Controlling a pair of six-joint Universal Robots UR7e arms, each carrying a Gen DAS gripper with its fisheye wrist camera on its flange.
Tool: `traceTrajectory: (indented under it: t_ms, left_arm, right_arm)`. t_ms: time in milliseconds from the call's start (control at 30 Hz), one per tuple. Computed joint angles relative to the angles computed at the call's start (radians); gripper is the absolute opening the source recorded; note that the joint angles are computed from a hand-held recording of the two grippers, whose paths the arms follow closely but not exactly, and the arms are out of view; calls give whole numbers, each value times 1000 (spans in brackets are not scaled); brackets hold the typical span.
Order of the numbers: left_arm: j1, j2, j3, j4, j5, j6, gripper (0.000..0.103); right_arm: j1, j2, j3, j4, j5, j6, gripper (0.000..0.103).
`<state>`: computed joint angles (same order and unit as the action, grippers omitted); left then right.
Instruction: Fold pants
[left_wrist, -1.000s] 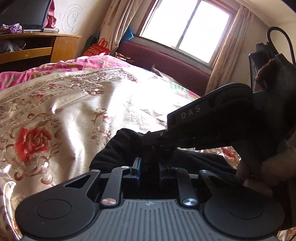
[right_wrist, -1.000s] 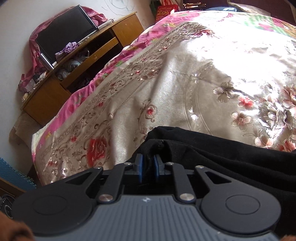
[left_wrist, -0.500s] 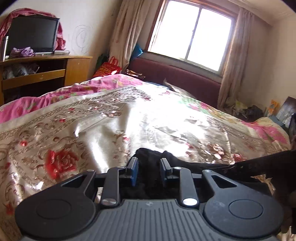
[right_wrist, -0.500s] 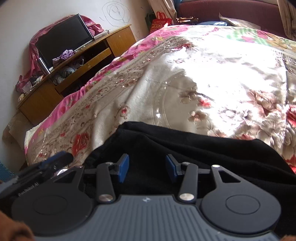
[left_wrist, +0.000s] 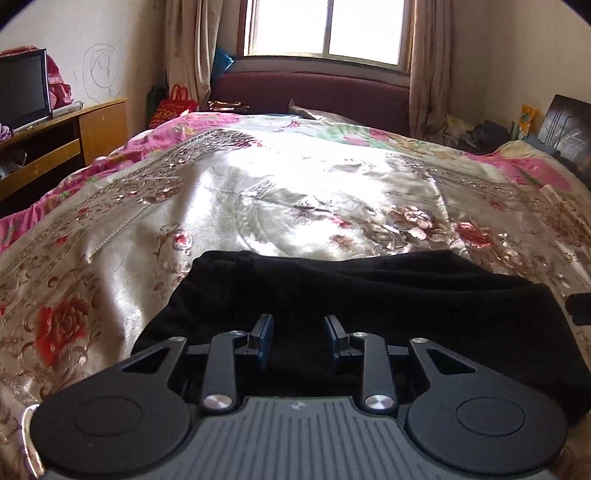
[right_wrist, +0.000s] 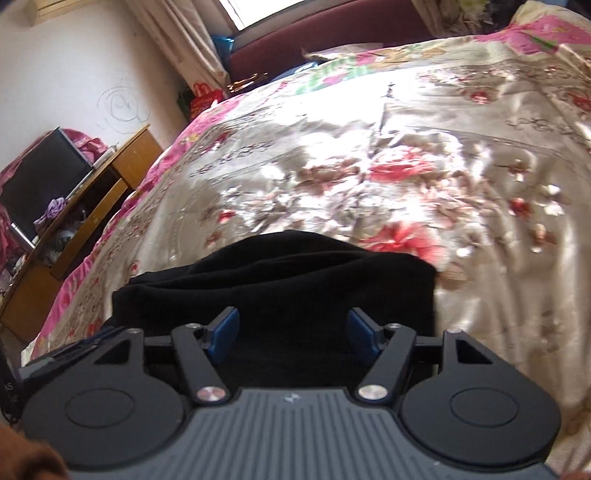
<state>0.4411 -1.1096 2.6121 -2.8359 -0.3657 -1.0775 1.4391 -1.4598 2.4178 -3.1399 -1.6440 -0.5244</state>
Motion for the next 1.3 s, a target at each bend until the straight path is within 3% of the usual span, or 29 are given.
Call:
traceTrajectory:
  t_ms: [100, 233, 300, 367, 467, 567, 667, 767, 833, 933, 1067, 1300]
  left_arm:
    - [-4, 81, -34, -102, -21, 116, 48]
    - [53, 134, -109, 56, -84, 84, 50]
    - [50, 138, -124, 98, -81, 81, 51]
    - [51, 134, -139, 94, -91, 111, 51]
    - [54, 139, -164, 87, -89, 173, 51]
    - [69, 156, -183, 43, -100, 228, 51]
    - [79, 177, -196, 17, -105, 249, 51]
    - [82, 193, -204, 20, -108, 268, 55]
    - [86, 205, -219, 68, -98, 273, 57]
    - [88, 214, -238, 107, -116, 280, 57]
    - [75, 261, -273, 57, -194, 348, 55]
    - [56, 446, -383, -242, -348, 586, 51]
  right_arm:
    - [-99, -39, -4, 39, 29, 38, 68]
    - [-218, -50, -16, 139, 144, 67, 68]
    - [-267, -37, -21, 183, 239, 47, 68]
    - [-284, -7, -44, 220, 283, 35, 68]
    - [-321, -11, -77, 334, 404, 63, 68]
    - [-367, -41, -87, 451, 550, -6, 67]
    - [-365, 28, -140, 474, 515, 12, 67]
    - [-361, 91, -154, 435, 527, 78, 49]
    - [-323, 117, -164, 424, 495, 82, 32]
    - [-313, 122, -169, 432, 522, 133, 19]
    - [-394, 61, -160, 513, 658, 170, 15]
    - [-518, -93, -121, 521, 662, 174, 14]
